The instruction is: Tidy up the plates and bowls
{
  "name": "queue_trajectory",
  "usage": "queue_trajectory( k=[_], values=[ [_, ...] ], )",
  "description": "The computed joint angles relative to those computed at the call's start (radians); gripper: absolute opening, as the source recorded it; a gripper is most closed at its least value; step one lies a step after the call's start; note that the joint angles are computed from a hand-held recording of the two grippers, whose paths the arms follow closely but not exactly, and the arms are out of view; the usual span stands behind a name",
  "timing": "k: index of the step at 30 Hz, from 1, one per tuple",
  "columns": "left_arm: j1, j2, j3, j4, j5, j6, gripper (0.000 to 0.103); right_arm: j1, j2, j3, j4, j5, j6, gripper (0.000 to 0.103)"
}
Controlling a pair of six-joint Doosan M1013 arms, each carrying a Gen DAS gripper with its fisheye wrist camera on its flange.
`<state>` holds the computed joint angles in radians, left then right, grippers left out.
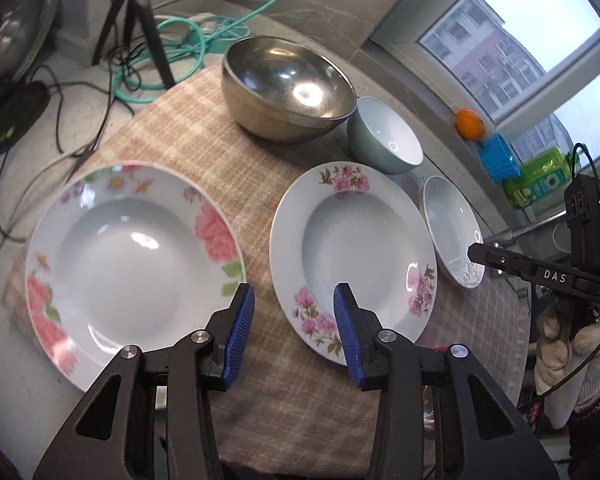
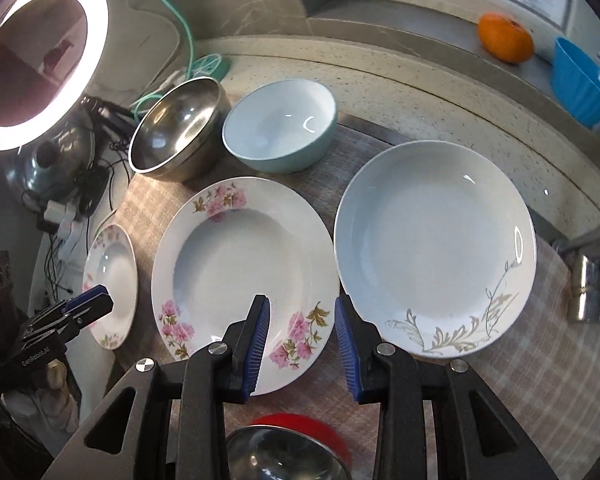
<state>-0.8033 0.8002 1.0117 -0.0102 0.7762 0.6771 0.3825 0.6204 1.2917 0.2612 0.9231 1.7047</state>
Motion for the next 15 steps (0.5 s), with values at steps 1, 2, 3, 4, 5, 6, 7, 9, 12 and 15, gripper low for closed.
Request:
queue_trajectory(
  k=[1,2,3,4,5,6,7,9,12,15],
  values=[
    [-0.007,-0.004,0.013,0.007,-0.012,-0.047,0.038,-0.003,0.004,-0.006,0.01,0.01,-0.044,0.03],
    [-0.015,-0.01,0.027,0.021,-0.023,-0.092,0.038,-0.004,0.007,-0.01,0.018,0.02,-0.084,0.03],
    [-0.022,-0.013,0.037,0.031,-0.03,-0.129,0.038,-0.007,0.012,-0.017,0.016,0.028,-0.113,0.03],
    [-0.029,-0.013,0.044,0.035,-0.035,-0.161,0.038,-0.009,0.018,-0.026,0.024,0.036,-0.149,0.03],
    [-0.034,-0.012,0.05,0.031,-0.042,-0.187,0.038,-0.012,0.024,-0.035,0.031,0.041,-0.184,0.03],
    [-0.038,-0.013,0.057,0.022,-0.05,-0.205,0.038,-0.016,0.026,-0.039,0.041,0.046,-0.216,0.03],
    [-0.042,-0.011,0.061,0.024,-0.054,-0.229,0.038,-0.018,0.034,-0.051,0.044,0.055,-0.24,0.03],
    [-0.048,-0.011,0.069,0.035,-0.061,-0.279,0.038,-0.025,0.049,-0.072,0.066,0.073,-0.294,0.031],
    [-0.055,-0.001,0.063,0.061,-0.062,-0.345,0.038,-0.026,0.061,-0.093,0.059,0.071,-0.349,0.031],
    [-0.058,0.01,0.053,0.065,-0.059,-0.372,0.038,-0.031,0.082,-0.121,0.056,0.081,-0.38,0.032]
  ],
)
